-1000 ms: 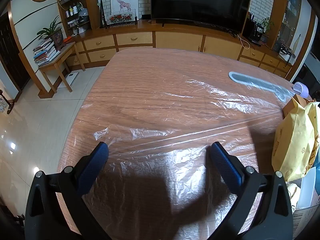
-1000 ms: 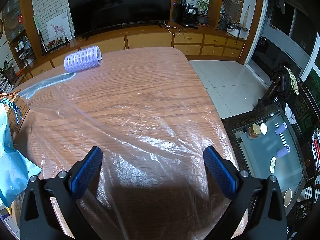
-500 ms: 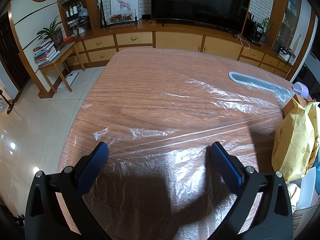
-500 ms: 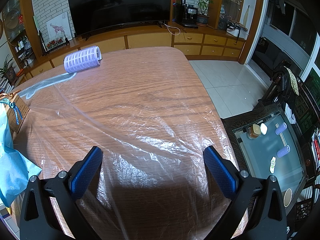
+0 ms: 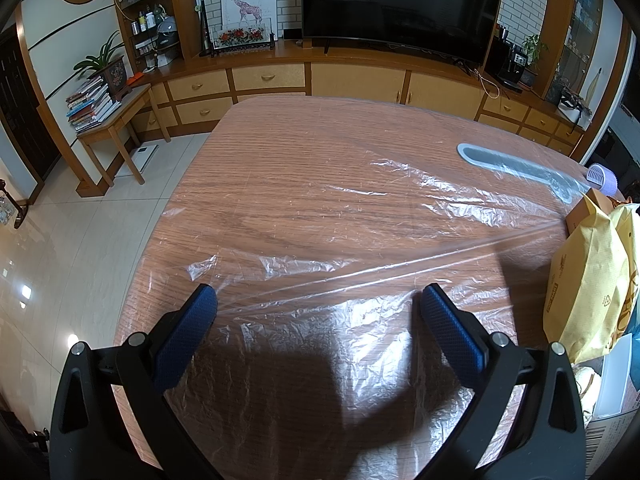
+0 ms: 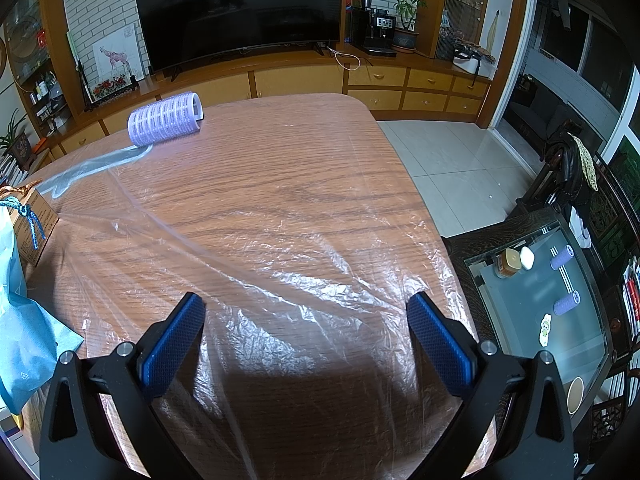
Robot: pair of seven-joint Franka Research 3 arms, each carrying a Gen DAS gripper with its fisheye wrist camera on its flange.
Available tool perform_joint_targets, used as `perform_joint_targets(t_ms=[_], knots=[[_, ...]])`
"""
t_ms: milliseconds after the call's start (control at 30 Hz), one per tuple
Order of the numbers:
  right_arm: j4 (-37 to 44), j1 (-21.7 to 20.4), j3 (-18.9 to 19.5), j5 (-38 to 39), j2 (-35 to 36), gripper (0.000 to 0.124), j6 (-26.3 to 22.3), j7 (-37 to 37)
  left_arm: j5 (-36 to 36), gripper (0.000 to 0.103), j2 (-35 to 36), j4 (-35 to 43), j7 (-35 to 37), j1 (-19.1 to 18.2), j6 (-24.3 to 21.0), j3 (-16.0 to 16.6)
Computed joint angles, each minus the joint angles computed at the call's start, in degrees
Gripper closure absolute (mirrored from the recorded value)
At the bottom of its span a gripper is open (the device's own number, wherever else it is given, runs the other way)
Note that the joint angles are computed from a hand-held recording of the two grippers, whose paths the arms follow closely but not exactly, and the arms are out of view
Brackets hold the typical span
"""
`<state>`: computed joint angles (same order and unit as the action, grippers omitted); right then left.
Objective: Collect trash
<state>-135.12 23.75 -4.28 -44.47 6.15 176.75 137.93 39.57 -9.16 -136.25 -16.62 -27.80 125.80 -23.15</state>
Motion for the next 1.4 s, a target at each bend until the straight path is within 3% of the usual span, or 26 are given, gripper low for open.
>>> perform_joint_targets(t_ms=[900,1000,1100,1200,1267,1400], knots=[[0.21,-0.06,-0.08,-0.55,0.12,0.025,-0.12,0.68,-0.02,0.001,0.05,0.08,-0.13,-0.06,-0.13,0.02],[-0.03,-0.88,1.26,3.76,-0.75,0.025,-1.89,-3.35,-0.97,0.001,-0.71,-0.41,1.13,-0.09,1.01,0.41],[0.16,0.54,-0.73,-10.68,-3.34,0.025,-1.00,10.16,0.49,0.002,-4.45,-1.02,-1.74,-0.14,-0.34,-0.86],[-1.56,-1.16,1.26,-14.53,-7.08,0.025,0.05,13.13,2.71,0.002,-5.63,1.02,-1.21,-0.59,-2.80,-2.85],[-2.38,-1.84,3.16,-13.83,-9.24,0.025,-1.02,11.43,4.05,0.002,-5.36,2.67,-0.15,-1.29,-4.84,-4.00],[-6.65,-0.36,4.52,-1.38,-13.90,0.025,0.15,0.65,5.61,0.002,-4.41,5.52,0.84,-3.33,-5.78,-5.57]])
